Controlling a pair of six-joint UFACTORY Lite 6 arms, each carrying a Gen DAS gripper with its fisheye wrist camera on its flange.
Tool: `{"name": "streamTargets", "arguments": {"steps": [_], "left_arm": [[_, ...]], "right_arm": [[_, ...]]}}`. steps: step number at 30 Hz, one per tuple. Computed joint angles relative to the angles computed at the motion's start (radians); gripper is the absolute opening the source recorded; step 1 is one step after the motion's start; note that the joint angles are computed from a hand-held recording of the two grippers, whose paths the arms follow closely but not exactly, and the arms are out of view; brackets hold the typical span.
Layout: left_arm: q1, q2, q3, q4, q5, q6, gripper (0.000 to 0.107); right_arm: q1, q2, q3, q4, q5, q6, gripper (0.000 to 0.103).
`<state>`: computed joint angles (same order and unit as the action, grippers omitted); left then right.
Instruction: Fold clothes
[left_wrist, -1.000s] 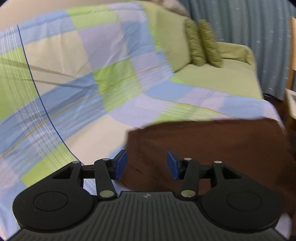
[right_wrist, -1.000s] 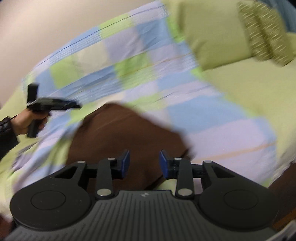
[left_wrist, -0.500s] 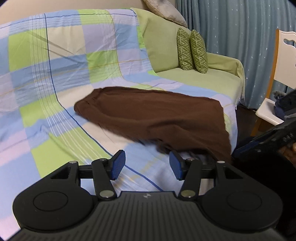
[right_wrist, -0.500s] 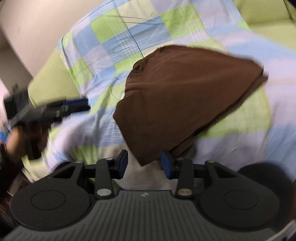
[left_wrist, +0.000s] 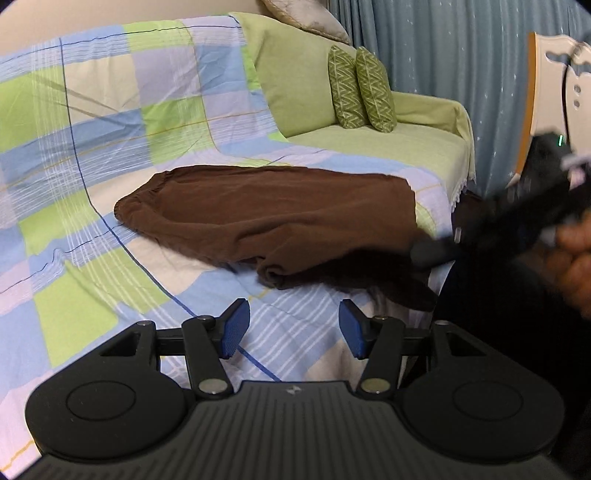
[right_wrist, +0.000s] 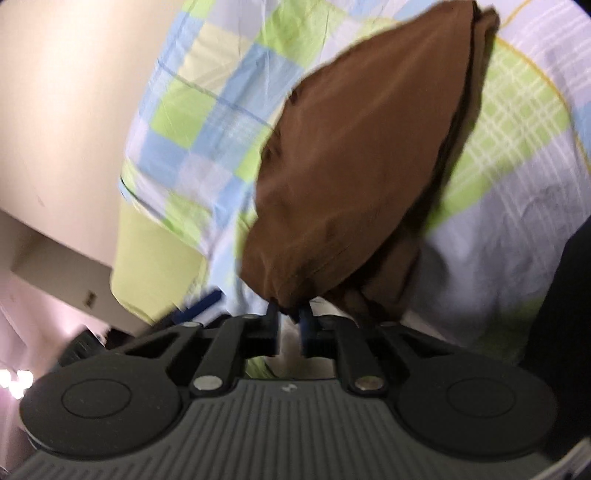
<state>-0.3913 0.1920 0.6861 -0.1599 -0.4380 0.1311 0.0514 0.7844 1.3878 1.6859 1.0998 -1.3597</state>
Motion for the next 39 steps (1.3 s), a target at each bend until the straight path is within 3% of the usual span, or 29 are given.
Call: {"name": "streamTargets", "arguments": {"steps": [8,12,15,18,19,20,22,24,26,29,31,33,35,37,39], "left_arm": [[-0.079,0.178,0.146,-0.196,-0.096,0.033,0.058],[-0.092,0.295,0.291,-0.375,-0.074,0.129,0.058],[-0.077,0.375,0.393,-0.392,-0.035,0.077,0.058],[-0.089,0.428,0.455,-0.533,-0.036,0.195,0.056],[-0.085,0.427,0.453,-0.523,-0.037,0.181,0.052],[-0.071,0.419,0.446,-0.472,-0.024,0.125,0.040],[-0.030,0.394,0.429,-0.330,0.016,-0.023,0.035],[-0.001,0.368,0.409,-0.223,0.036,-0.125,0.029],[0.024,0.349,0.404,-0.125,0.061,-0.220,0.029],[0.042,0.339,0.423,-0.035,0.104,-0.307,0.029],[0.049,0.342,0.443,0.012,0.125,-0.359,0.029],[0.060,0.347,0.464,0.105,0.146,-0.470,0.029],[0.072,0.350,0.484,0.198,0.168,-0.584,0.029],[0.082,0.354,0.505,0.284,0.186,-0.694,0.029],[0.091,0.359,0.521,0.367,0.198,-0.806,0.029]], "right_arm": [[-0.039,-0.082,0.049,-0.003,0.052,0.051,0.005],[-0.064,-0.105,0.047,-0.025,0.074,0.070,0.004],[-0.074,-0.109,0.044,-0.038,0.076,0.067,0.004],[-0.060,-0.101,0.045,-0.040,0.045,0.065,0.004],[-0.064,-0.101,0.046,-0.052,0.041,0.063,0.004],[-0.067,-0.102,0.045,-0.067,0.035,0.057,0.004],[-0.056,-0.136,0.025,-0.119,-0.030,-0.007,0.007],[-0.037,-0.184,-0.013,-0.159,-0.112,-0.090,0.020],[-0.002,-0.235,-0.056,-0.188,-0.215,-0.209,0.028],[0.071,-0.311,-0.123,-0.201,-0.384,-0.415,0.028],[0.104,-0.338,-0.152,-0.176,-0.437,-0.511,0.030],[0.165,-0.372,-0.189,-0.108,-0.512,-0.671,0.048],[0.226,-0.394,-0.213,-0.030,-0.579,-0.830,0.055],[0.271,-0.393,-0.221,0.069,-0.627,-0.966,0.055],[0.330,-0.382,-0.226,0.237,-0.697,-1.176,0.046]]}}
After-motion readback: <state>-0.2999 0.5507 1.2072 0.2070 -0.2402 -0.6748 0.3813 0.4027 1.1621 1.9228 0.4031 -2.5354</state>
